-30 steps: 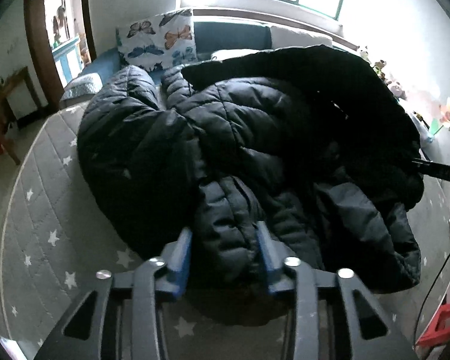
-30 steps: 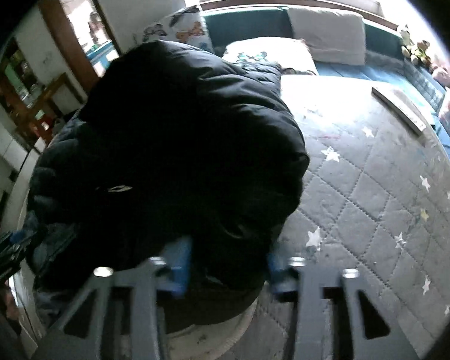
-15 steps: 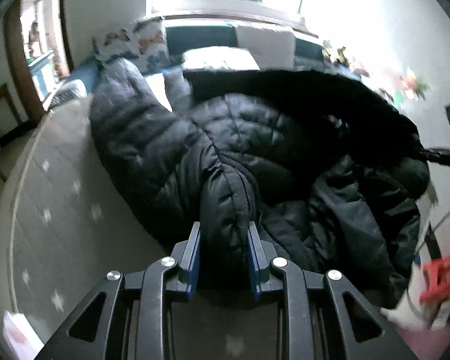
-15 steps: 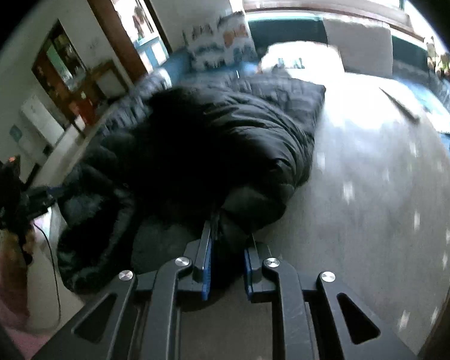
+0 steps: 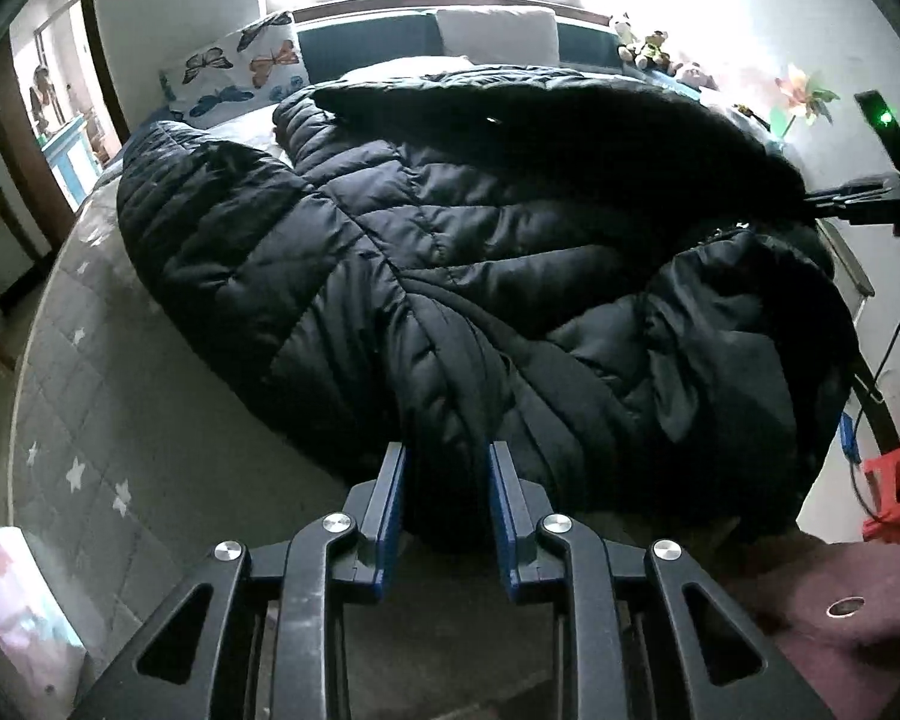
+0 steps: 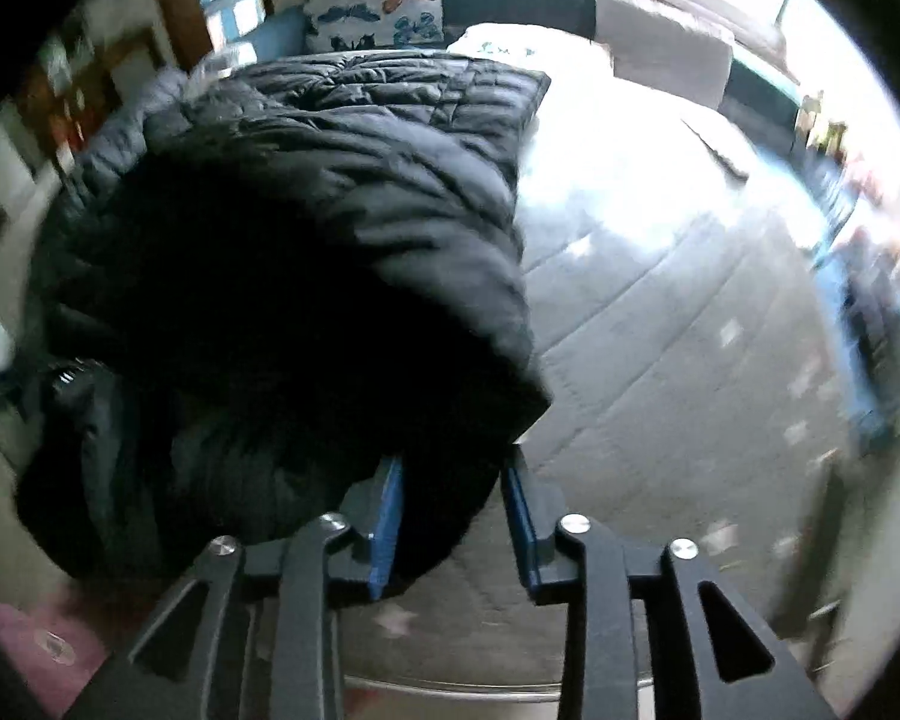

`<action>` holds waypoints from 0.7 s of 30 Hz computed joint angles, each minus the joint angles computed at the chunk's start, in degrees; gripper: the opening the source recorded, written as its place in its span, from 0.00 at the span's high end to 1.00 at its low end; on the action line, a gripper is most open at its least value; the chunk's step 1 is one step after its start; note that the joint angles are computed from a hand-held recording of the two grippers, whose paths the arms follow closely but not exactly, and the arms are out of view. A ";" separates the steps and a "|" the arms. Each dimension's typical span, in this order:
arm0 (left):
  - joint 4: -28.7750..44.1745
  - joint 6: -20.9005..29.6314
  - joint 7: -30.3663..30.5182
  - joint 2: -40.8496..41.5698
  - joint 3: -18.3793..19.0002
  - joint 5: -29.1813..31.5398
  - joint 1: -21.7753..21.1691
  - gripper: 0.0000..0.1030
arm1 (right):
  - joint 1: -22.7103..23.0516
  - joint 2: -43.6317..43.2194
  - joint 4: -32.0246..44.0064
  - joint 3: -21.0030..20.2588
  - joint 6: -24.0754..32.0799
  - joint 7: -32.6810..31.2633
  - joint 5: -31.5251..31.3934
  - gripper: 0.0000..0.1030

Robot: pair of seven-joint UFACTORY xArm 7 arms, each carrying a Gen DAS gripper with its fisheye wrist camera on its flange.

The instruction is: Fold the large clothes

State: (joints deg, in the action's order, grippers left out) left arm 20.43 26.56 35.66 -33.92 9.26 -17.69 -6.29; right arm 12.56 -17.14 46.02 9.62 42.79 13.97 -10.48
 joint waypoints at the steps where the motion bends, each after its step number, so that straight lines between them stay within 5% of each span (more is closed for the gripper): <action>1: 0.41 0.79 -0.20 -0.16 0.24 -0.10 0.20 0.73 | -0.72 -0.20 0.24 1.12 0.39 0.34 -3.80 0.55; 7: 5.65 6.34 -1.23 -0.16 0.65 -0.31 2.54 0.71 | 0.26 1.68 4.10 1.73 -2.29 -3.70 -8.10 0.38; 9: 6.44 5.91 -2.79 -0.65 -0.47 0.72 4.02 0.58 | 0.96 5.86 7.11 2.10 -5.50 -4.98 -8.69 0.37; 11: 7.01 3.98 -3.85 -0.27 -0.53 1.36 5.15 0.21 | 2.05 8.34 8.33 2.25 -7.76 -5.90 -9.05 0.37; 12: 6.98 2.65 -4.05 -0.33 -0.22 1.65 5.75 0.18 | 2.55 10.94 10.05 2.35 -8.92 -6.43 -9.36 0.37; 21: 8.96 3.70 -6.40 4.36 2.98 1.97 9.81 0.17 | 13.92 36.25 32.75 -1.52 -9.44 -7.16 -19.19 0.37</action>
State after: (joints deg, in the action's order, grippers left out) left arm 29.39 30.26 29.26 -29.56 12.25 -15.72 3.52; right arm 26.48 19.12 78.76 8.09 33.36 6.81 -29.67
